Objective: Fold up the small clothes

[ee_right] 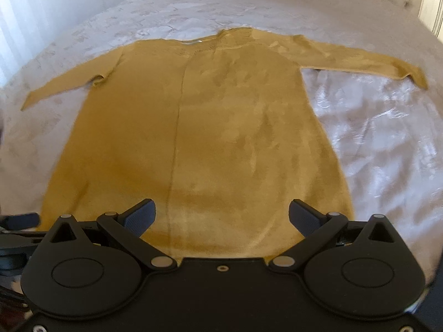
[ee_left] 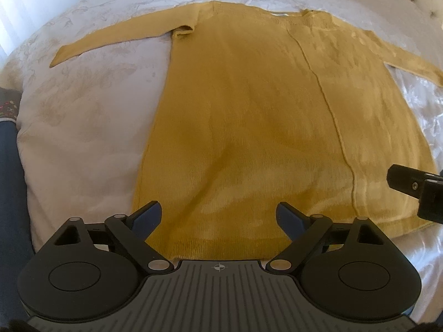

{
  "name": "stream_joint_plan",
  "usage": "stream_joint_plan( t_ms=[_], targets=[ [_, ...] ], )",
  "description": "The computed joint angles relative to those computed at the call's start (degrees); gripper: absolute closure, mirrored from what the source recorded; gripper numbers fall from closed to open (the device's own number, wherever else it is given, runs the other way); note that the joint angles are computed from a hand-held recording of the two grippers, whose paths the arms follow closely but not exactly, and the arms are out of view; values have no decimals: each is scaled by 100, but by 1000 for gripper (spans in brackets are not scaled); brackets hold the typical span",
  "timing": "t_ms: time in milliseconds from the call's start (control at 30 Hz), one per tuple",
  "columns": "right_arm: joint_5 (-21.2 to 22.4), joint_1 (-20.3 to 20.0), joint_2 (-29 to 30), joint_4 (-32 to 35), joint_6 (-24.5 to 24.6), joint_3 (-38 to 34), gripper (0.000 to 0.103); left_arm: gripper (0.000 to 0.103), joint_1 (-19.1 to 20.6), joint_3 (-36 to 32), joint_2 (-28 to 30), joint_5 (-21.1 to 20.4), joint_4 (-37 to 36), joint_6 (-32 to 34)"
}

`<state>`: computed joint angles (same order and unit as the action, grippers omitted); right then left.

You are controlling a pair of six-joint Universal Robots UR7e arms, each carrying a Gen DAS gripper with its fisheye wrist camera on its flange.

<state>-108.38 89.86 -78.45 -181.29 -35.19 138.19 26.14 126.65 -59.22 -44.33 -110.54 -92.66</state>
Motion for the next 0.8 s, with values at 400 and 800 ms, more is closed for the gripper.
stream_joint_plan(
  t_ms=[400, 800],
  targets=[
    [507, 158, 751, -1813, -813, -87, 2, 16, 301, 13, -260, 1063, 261, 50],
    [1140, 348, 1948, -2865, -1143, -783, 1, 16, 1231, 124, -809, 2555, -218, 659]
  ],
)
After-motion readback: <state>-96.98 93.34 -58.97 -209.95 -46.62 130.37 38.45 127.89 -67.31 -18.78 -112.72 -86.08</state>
